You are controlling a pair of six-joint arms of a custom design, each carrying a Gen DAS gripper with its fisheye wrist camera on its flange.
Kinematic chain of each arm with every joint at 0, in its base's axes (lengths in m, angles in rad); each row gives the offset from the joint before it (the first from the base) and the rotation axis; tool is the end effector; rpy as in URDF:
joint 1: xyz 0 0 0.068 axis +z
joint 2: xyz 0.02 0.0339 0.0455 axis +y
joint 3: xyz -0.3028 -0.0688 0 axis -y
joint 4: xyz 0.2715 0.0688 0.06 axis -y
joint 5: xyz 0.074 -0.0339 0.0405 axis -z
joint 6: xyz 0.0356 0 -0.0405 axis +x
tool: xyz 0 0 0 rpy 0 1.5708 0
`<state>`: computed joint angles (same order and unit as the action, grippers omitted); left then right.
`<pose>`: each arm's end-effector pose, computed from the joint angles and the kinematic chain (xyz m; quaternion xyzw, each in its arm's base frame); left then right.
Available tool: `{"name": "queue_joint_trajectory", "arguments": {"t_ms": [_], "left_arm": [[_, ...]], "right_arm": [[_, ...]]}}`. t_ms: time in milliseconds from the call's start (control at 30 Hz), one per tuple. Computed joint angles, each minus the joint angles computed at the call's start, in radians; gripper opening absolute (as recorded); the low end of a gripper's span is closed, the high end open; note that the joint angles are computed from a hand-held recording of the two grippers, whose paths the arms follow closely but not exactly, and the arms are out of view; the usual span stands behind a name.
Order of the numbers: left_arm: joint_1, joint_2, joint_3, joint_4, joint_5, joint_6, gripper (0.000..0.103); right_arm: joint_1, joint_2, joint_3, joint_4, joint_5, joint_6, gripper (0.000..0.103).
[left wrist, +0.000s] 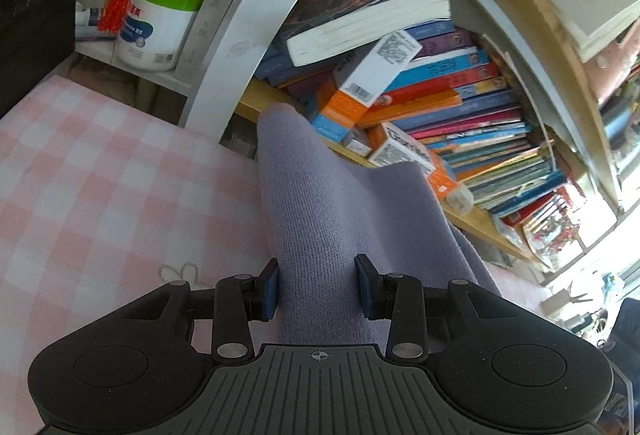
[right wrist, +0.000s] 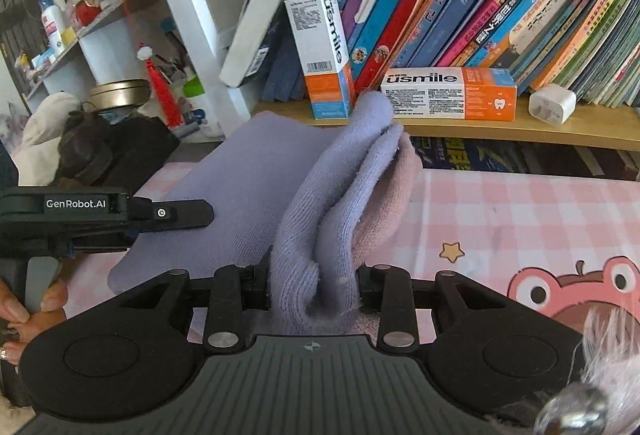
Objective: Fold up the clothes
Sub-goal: 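Open both grippers and release the folded sweater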
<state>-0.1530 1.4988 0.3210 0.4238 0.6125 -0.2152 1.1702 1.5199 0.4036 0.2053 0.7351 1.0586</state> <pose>0.2270 -0.0557 0.1171 0.0925 0.8784 -0.3413 0.3216 0.1153 0.2110 0.1190 0.0670 0.8880 0.1215 0.4384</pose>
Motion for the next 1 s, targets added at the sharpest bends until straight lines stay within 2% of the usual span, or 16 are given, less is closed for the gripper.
{"name": "queue_joint_trajectory", "arguments": {"t_ms": [100, 200, 267, 367, 433, 567, 633, 733, 767, 900, 1000], "left_arm": [[-0.016, 0.060, -0.005, 0.088, -0.022, -0.024, 0.037], [-0.024, 0.096, -0.019, 0.130, -0.038, -0.031, 0.037], [-0.028, 0.121, -0.027, 0.158, -0.048, -0.036, 0.038], [-0.029, 0.121, -0.021, 0.137, -0.064, -0.038, 0.042], [-0.039, 0.103, -0.023, 0.116, -0.091, -0.023, 0.043], [-0.075, 0.001, -0.059, 0.076, -0.186, 0.043, 0.046], [-0.093, -0.081, -0.096, 0.068, -0.231, 0.066, 0.051], [-0.134, -0.236, -0.151, 0.032, -0.299, 0.084, 0.061], [-0.156, -0.298, -0.172, 0.013, -0.331, 0.088, 0.069], [-0.267, -0.526, -0.219, -0.121, -0.485, 0.076, 0.088], [-0.342, -0.652, -0.231, -0.249, -0.572, 0.050, 0.092]], "right_arm": [[-0.036, 0.038, -0.015, 0.074, -0.022, -0.023, 0.033], [-0.063, 0.070, -0.010, 0.066, -0.047, -0.002, 0.042], [-0.078, 0.078, -0.014, 0.066, -0.069, 0.023, 0.044], [-0.080, 0.071, -0.027, 0.072, -0.071, 0.041, 0.050], [-0.073, 0.064, -0.019, 0.035, -0.060, 0.058, 0.062], [-0.023, 0.037, 0.023, -0.123, 0.022, 0.133, 0.074], [0.025, 0.016, 0.040, -0.217, 0.088, 0.206, 0.083], [0.111, 0.011, 0.096, -0.413, 0.181, 0.337, 0.087], [0.141, 0.020, 0.122, -0.489, 0.207, 0.390, 0.087], [0.246, 0.089, 0.225, -0.767, 0.275, 0.599, 0.096], [0.310, 0.150, 0.284, -0.906, 0.279, 0.731, 0.100]]}}
